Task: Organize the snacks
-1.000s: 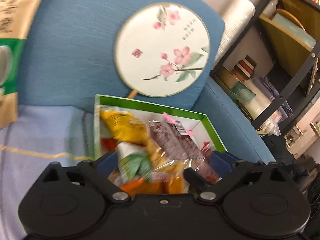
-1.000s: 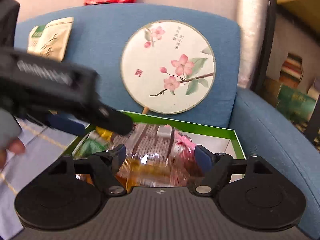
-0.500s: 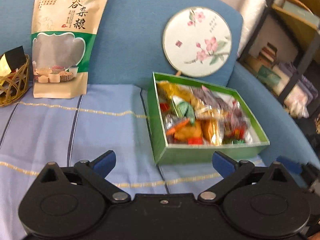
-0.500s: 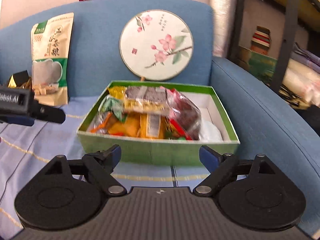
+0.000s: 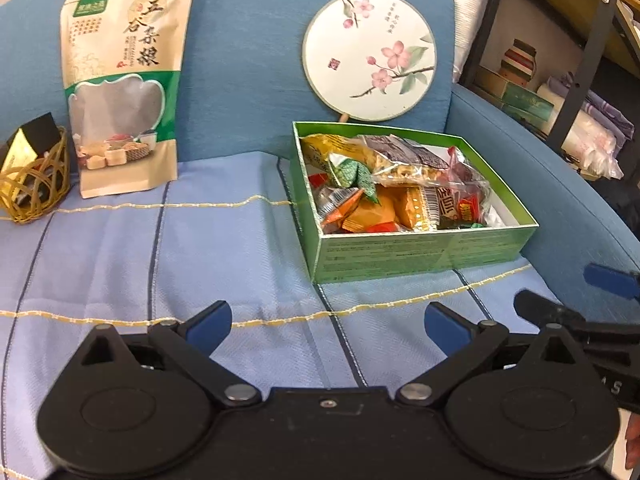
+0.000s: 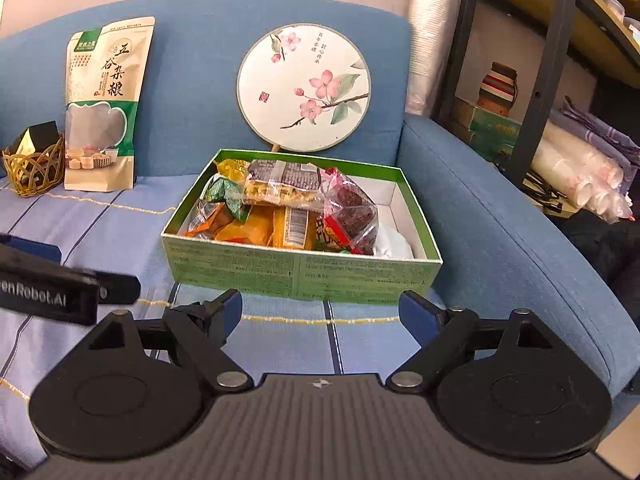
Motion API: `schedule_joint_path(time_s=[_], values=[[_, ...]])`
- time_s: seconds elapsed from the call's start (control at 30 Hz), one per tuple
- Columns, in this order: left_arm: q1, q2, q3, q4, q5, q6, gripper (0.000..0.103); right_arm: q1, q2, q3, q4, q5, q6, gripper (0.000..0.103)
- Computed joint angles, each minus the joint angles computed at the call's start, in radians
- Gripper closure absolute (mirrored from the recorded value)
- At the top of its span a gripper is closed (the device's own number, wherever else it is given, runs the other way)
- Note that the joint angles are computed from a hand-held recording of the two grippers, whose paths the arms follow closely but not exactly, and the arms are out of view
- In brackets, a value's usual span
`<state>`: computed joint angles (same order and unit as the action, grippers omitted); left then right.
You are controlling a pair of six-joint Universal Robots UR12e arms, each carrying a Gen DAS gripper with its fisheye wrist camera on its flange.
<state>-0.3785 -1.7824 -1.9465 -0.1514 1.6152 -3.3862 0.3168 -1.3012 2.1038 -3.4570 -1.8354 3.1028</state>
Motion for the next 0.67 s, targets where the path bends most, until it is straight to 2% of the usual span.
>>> schedule_joint_path(time_s=[0.17, 0.5, 0.67], values=[[-0.006, 0.008, -0.003, 0.006, 0.029, 0.002, 0.0, 0.005, -0.004, 0.005, 0.008, -0.005, 0.021, 0.0], [-0.003, 0.011, -0.005, 0.011, 0.014, 0.001, 0.0, 0.014, 0.0, 0.002, -0.002, -0.021, 0.034, 0.0], [-0.004, 0.009, -0.002, 0.016, 0.031, -0.002, 0.0, 0.016, 0.004, -0.001, -0.001, -0.033, 0.048, 0.0]])
